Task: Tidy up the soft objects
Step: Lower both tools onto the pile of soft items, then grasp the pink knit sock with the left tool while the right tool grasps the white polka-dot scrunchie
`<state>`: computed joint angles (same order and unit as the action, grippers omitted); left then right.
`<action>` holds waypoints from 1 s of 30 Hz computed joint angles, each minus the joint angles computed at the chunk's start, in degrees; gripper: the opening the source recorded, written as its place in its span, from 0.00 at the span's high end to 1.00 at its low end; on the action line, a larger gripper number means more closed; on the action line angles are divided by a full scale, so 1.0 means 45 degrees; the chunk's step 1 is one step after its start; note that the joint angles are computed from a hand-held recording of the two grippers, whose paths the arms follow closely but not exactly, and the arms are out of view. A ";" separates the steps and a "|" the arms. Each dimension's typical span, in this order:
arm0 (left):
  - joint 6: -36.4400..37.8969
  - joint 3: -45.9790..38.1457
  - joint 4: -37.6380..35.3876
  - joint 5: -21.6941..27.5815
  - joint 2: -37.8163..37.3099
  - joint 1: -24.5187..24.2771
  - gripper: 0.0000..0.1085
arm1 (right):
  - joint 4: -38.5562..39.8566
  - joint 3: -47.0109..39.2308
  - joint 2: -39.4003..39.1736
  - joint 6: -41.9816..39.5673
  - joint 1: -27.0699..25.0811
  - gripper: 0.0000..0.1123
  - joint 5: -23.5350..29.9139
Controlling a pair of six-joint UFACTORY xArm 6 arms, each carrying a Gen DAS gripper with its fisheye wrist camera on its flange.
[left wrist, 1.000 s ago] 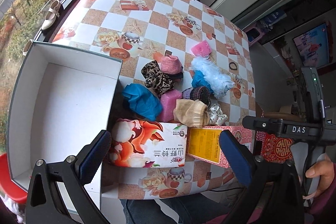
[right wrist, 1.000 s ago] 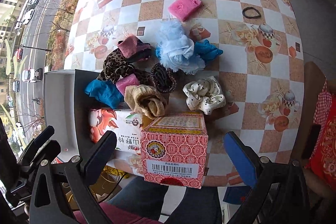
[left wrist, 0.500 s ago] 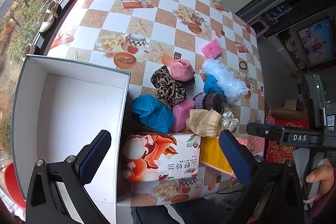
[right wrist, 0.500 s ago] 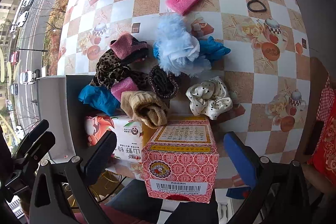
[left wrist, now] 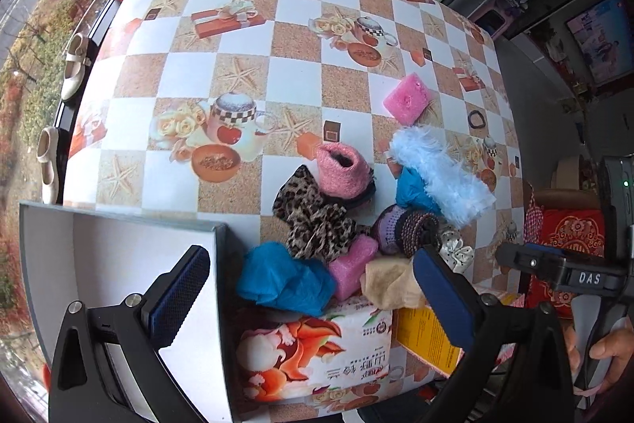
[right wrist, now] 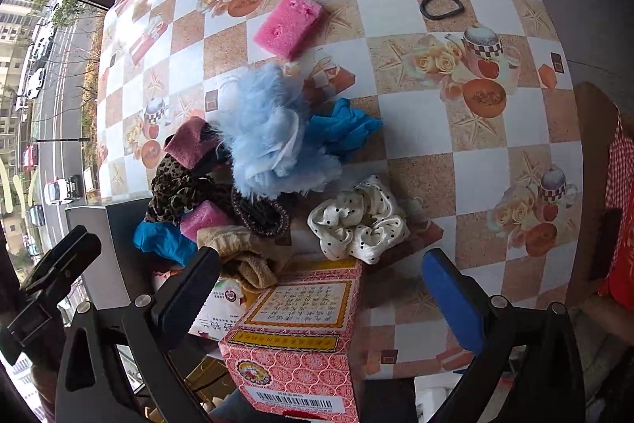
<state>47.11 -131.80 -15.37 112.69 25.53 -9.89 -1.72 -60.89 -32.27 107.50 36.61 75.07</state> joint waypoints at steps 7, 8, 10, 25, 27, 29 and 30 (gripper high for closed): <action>-0.0075 0.2851 0.1189 -0.2207 -0.0889 -0.1969 0.06 | -0.0100 0.0938 -0.0877 0.0311 -0.0295 0.08 -0.0089; 0.0006 0.3327 0.1408 -0.2567 -0.1075 -0.2211 0.05 | -0.0072 0.1138 -0.1058 0.0345 -0.0302 0.08 -0.0129; 0.0153 0.4049 0.1879 -0.3107 -0.1316 -0.2613 0.06 | 0.0079 0.1559 -0.1410 0.0424 -0.0280 0.08 -0.0131; 0.0657 0.7205 0.4819 -0.5383 -0.2086 -0.4281 0.34 | 0.4862 0.6101 -0.2280 -0.5201 -0.1652 0.08 -0.4669; 0.0664 0.7022 0.4704 -0.4978 -0.1875 -0.4305 0.44 | 0.4942 0.6038 -0.1962 -0.5667 -0.1698 0.08 -0.4878; 0.0682 0.6872 0.4528 -0.4712 -0.1761 -0.4316 0.58 | 0.4887 0.5686 -0.1499 -0.5988 -0.1663 0.10 -0.4716; 0.0769 0.6875 0.4403 -0.4722 -0.1794 -0.4298 0.62 | 0.4748 0.5355 -0.1227 -0.6113 -0.1639 0.16 -0.4364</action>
<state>50.57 -100.86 4.45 91.43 17.46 -29.23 19.64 -36.80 -37.79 79.98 29.24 55.43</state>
